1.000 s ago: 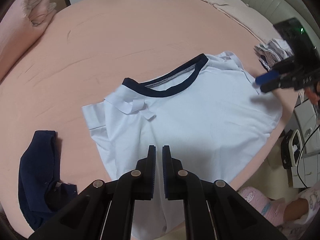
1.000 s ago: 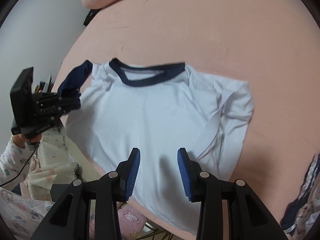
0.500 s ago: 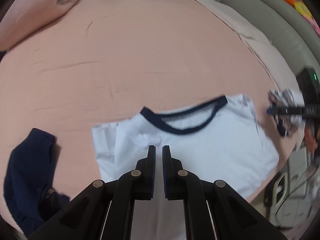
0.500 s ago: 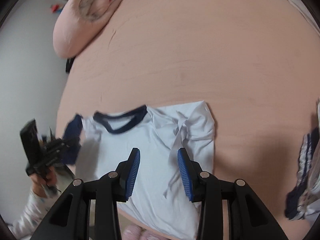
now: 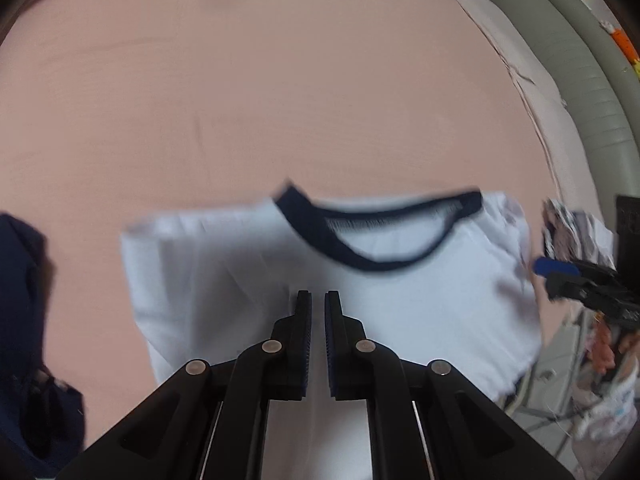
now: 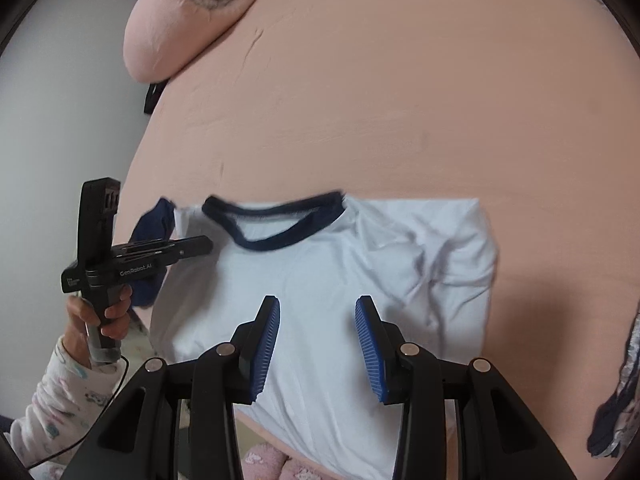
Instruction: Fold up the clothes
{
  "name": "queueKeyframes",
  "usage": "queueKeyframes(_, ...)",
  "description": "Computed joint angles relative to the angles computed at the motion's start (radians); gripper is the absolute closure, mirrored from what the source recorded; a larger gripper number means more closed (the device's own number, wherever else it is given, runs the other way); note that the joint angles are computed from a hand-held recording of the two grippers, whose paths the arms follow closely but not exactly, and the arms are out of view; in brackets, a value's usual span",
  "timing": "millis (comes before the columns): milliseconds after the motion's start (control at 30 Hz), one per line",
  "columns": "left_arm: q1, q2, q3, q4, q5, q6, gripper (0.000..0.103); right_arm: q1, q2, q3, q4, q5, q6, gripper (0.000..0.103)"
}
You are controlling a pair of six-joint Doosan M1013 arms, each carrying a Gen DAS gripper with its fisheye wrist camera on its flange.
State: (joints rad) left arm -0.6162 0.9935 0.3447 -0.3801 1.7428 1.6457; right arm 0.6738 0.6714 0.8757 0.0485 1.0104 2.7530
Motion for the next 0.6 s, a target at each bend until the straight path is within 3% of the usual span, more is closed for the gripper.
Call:
queueKeyframes(100, -0.006, -0.035, 0.059, 0.038, 0.039, 0.08, 0.098, 0.001, 0.011, -0.015, 0.035, 0.024, -0.036, 0.064)
queueKeyframes(167, -0.013, -0.066, 0.115, 0.079, 0.047, 0.131, 0.098, 0.004, 0.019, -0.027, 0.042, 0.05, -0.048, 0.056)
queueKeyframes(200, -0.016, -0.084, 0.147, 0.095, 0.041, 0.152, 0.098, 0.006, 0.024, -0.036, 0.039, 0.066, -0.051, 0.046)
queueKeyframes(233, -0.018, -0.104, 0.181, 0.106, 0.027, 0.17, 0.098, 0.009, 0.028, -0.045, 0.032, 0.083, -0.054, 0.043)
queueKeyframes(300, -0.022, -0.141, 0.243, 0.127, -0.003, 0.202, 0.098, 0.016, 0.036, -0.063, 0.019, 0.114, -0.068, 0.043)
queueKeyframes(367, -0.033, -0.191, 0.319, 0.172, -0.074, 0.248, 0.098, 0.023, 0.044, -0.086, 0.002, 0.148, -0.084, 0.043)
queueKeyframes(500, -0.075, -0.322, 0.515, 0.327, -0.324, 0.363, 0.098, 0.049, 0.057, -0.141, -0.093, 0.222, -0.118, 0.043)
queueKeyframes(600, -0.087, -0.378, 0.596, 0.336, -0.403, 0.399, 0.097, 0.069, 0.076, -0.2, -0.162, 0.294, -0.171, 0.043)
